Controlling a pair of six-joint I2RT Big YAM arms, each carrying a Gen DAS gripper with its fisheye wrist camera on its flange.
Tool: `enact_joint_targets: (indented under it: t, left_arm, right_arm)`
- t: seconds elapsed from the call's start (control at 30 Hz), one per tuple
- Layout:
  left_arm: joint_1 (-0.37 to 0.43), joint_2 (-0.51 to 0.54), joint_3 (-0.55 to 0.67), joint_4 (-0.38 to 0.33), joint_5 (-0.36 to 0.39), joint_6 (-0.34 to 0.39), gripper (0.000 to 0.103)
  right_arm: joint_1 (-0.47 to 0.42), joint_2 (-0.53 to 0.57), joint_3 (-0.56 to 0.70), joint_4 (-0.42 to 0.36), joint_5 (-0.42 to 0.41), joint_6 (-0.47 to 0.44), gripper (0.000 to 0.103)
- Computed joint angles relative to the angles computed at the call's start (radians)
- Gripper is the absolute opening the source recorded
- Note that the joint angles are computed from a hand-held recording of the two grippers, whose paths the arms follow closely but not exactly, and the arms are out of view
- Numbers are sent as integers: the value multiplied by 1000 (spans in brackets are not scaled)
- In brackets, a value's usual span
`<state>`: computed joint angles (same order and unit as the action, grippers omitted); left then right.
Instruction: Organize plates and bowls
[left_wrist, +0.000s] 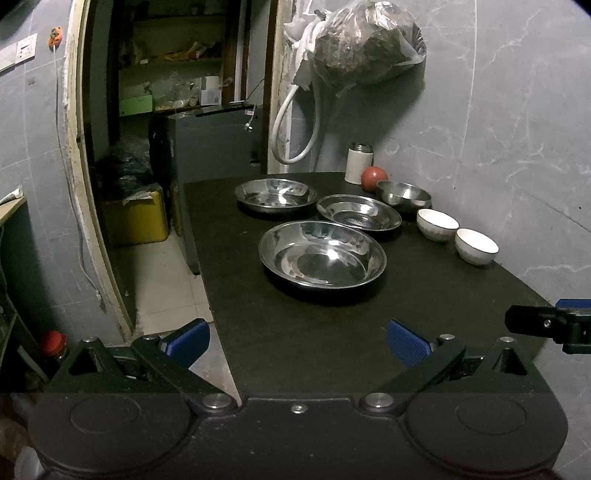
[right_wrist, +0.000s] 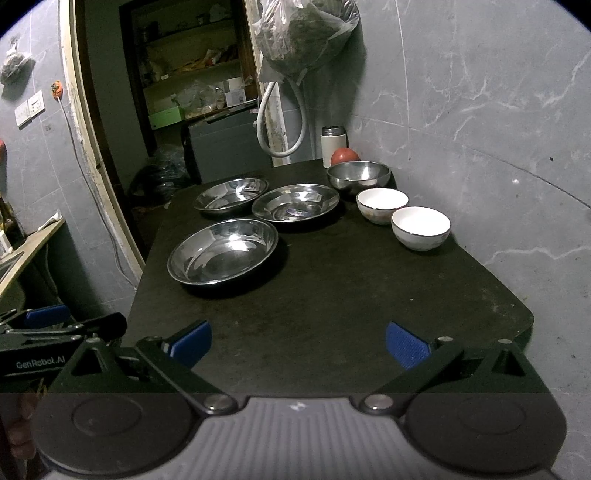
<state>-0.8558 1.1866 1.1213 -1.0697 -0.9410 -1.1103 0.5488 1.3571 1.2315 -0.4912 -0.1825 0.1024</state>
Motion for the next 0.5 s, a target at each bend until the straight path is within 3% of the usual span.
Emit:
enact_joint_targets:
  t: [0.5]
  left_arm:
    - [-2,-1,-6,8,-6,11,102]
  right_arm:
    - [0,-1,0,0,0,0,103]
